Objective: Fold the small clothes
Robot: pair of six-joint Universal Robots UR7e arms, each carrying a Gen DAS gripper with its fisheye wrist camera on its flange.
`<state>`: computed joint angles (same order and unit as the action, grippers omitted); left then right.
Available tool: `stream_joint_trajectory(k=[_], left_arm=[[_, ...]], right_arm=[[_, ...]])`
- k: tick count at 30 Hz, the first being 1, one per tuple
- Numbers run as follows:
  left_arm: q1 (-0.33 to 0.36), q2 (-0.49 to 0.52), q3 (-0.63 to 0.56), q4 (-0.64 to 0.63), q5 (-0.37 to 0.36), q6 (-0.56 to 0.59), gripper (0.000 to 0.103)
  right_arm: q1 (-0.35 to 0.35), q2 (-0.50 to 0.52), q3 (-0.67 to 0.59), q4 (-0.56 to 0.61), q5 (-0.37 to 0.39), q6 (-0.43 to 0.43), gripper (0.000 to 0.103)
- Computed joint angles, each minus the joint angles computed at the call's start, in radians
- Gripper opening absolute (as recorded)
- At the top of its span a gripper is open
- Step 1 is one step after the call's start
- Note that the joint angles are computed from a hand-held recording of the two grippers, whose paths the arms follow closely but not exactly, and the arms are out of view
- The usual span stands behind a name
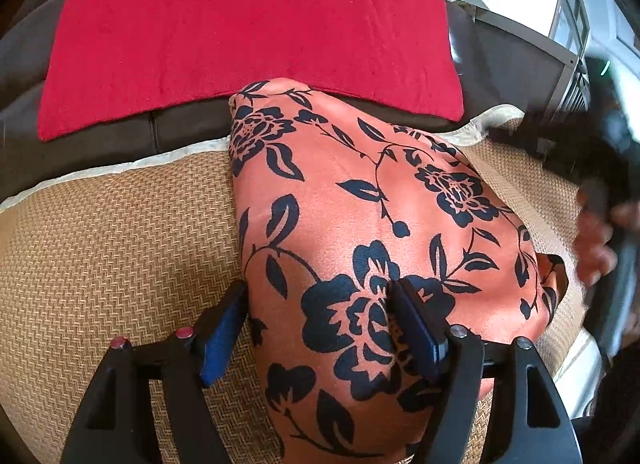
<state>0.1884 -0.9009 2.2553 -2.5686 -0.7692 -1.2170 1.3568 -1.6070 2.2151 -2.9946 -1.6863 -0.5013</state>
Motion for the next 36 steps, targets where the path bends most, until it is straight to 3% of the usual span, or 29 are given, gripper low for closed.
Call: stream_joint_trajectory(k=[2, 4, 7, 10, 13, 16, 17, 20, 22, 25, 29, 33, 36], left_arm=[[0.008, 0.016, -0.008, -0.007, 0.008, 0.010, 0.076], [0.011, 0.022, -0.014, -0.007, 0.010, 0.014, 0.076], [0.008, 0.012, -0.006, -0.022, -0.008, 0.022, 0.077], [0.002, -0.002, 0.000, -0.020, -0.009, 0.029, 0.076], [-0.021, -0.032, 0.010, 0.005, 0.005, 0.022, 0.076], [-0.035, -0.044, 0.018, 0.022, 0.009, 0.026, 0.076], [-0.032, -0.039, 0.014, 0.035, 0.001, 0.034, 0.076], [-0.024, -0.032, 0.018, 0.043, 0.000, 0.032, 0.077], [-0.018, -0.036, 0.025, 0.024, -0.002, 0.036, 0.078], [-0.018, -0.040, 0.033, -0.001, -0.011, 0.042, 0.079], [-0.041, -0.052, 0.029, 0.049, 0.007, 0.031, 0.079], [-0.057, -0.087, 0.040, 0.072, 0.033, -0.017, 0.079], [-0.039, -0.056, -0.005, 0.186, 0.016, -0.041, 0.079]], right_arm=[[0.050, -0.001, -0.003, 0.050, 0.025, -0.072, 0.017], [0.108, 0.073, -0.042, 0.122, -0.091, -0.086, 0.017], [0.088, 0.198, -0.118, 0.243, -0.245, 0.006, 0.016], [0.089, 0.177, -0.120, 0.264, -0.217, 0.005, 0.017], [0.098, 0.121, -0.121, 0.334, -0.061, -0.040, 0.018], [0.145, 0.143, -0.159, 0.467, 0.029, -0.088, 0.018], [0.166, 0.185, -0.179, 0.494, 0.028, -0.100, 0.018], [0.197, 0.333, -0.236, 0.478, -0.084, -0.027, 0.015], [0.164, 0.422, -0.284, 0.521, -0.113, 0.032, 0.013], [0.138, 0.349, -0.270, 0.548, -0.022, 0.046, 0.016], [0.104, 0.143, -0.171, 0.573, 0.044, -0.060, 0.017], [0.083, -0.041, -0.086, 0.591, 0.006, -0.116, 0.017], [0.055, -0.139, 0.016, 0.514, -0.101, -0.158, 0.017]])
